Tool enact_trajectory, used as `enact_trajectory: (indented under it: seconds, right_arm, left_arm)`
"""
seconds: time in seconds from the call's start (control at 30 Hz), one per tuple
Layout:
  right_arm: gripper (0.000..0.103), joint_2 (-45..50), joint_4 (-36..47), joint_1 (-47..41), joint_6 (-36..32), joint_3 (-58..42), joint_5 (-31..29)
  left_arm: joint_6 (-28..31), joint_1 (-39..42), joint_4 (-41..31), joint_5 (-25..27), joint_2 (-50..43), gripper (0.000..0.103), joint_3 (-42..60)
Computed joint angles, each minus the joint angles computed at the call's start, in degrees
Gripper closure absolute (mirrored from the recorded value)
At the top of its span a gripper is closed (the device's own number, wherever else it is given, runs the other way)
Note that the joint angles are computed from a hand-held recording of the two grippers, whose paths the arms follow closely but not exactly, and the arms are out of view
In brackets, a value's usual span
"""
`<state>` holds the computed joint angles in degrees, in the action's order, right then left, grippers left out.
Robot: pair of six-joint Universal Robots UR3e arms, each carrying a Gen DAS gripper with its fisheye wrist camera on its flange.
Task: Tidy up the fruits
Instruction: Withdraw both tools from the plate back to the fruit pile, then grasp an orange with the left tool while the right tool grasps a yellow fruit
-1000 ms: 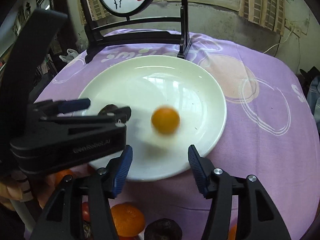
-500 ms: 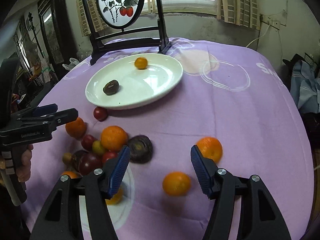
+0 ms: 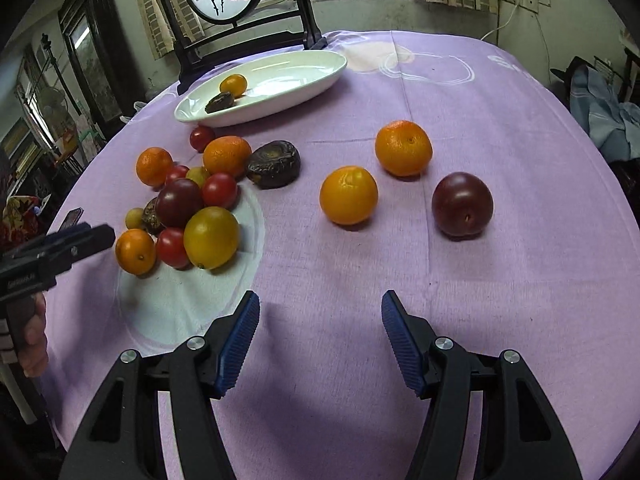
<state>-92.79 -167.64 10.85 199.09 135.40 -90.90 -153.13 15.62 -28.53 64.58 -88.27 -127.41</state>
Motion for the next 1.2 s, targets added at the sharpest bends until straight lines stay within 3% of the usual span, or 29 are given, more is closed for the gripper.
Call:
enact_trajectory:
  seconds: [0.37,0.5,0.53,0.6,1.07,1.2]
  right_arm:
    - [0.039,-0.4,-1.3,0.2,-0.8,0.8,-0.1]
    - [0.039,-1.1,-1.5,-0.4,-0.9,1.4,0.4]
    - [0.039,-1.2,-1.4,-0.5,-0.9,1.4,0.5]
    - [0.039,-1.2,-1.0,-0.4,-1.1,1.2,0.4]
    - [0.039,12.3,10.4,10.3,-4.4,-17.5,-7.9]
    - [0.052,15.4,12.3,10.9,-6.3,-22.1,-7.2]
  left_arm:
    - [-0.9,-7.3,4.8,5.1,-5.3,0.011,0.8]
    - [-1.9,-9.7,6.7,7.1,-8.3,0.037,2.5]
    - [-2.1,-10.2,8.2,7.8,-8.7,0.051,2.4]
    - [0.3,-10.3,4.3,6.2,-8.1,0.064,3.7]
    - [4.5,-5.1,-0.8,1.9,-3.5,0.064,1.5]
    - [5.4,-3.6,-1.7,0.7,-3.6,0.064,1.4]
